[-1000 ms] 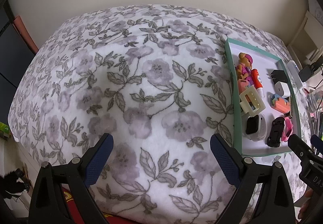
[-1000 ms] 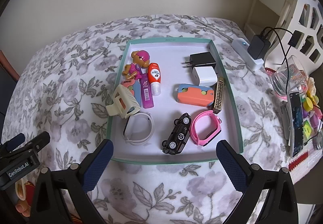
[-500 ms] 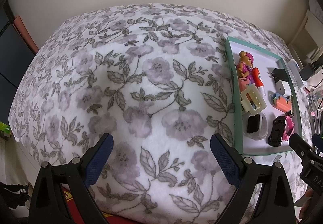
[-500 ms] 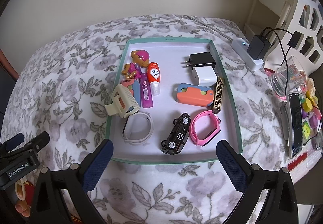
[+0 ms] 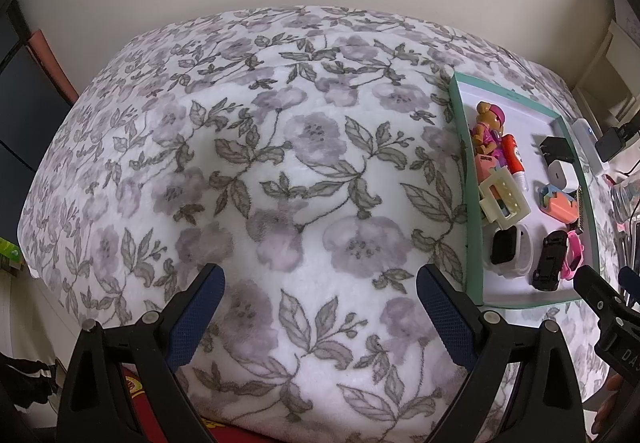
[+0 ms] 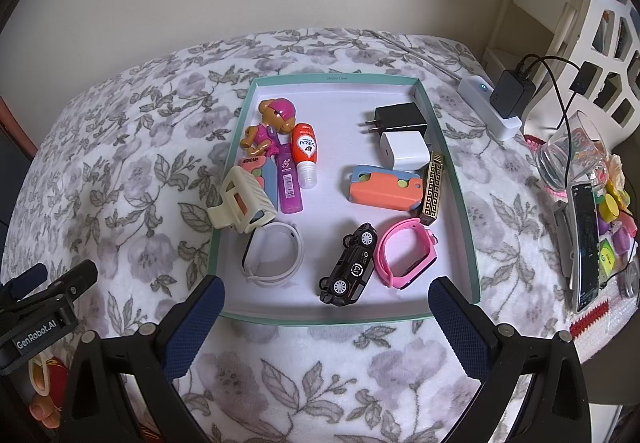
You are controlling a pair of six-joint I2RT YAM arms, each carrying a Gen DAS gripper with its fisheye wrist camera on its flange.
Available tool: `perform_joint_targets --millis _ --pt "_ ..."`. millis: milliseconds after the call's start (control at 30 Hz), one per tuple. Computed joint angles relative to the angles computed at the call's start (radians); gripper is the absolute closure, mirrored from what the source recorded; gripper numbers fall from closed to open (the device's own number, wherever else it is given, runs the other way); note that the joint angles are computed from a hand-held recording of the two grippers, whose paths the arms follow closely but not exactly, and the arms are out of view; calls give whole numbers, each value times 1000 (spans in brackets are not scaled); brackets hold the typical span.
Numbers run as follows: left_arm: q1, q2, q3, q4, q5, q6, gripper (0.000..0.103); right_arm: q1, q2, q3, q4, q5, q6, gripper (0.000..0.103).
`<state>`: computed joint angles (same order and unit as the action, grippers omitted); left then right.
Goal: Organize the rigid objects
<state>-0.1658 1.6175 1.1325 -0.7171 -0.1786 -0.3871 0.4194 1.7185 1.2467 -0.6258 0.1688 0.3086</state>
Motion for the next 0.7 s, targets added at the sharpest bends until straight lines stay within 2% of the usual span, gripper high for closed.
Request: perform_joint_targets --millis 700 --pt "-5 -1 2 -4 -5 1 6 -6 -1 -2 -1 -1 -7 0"
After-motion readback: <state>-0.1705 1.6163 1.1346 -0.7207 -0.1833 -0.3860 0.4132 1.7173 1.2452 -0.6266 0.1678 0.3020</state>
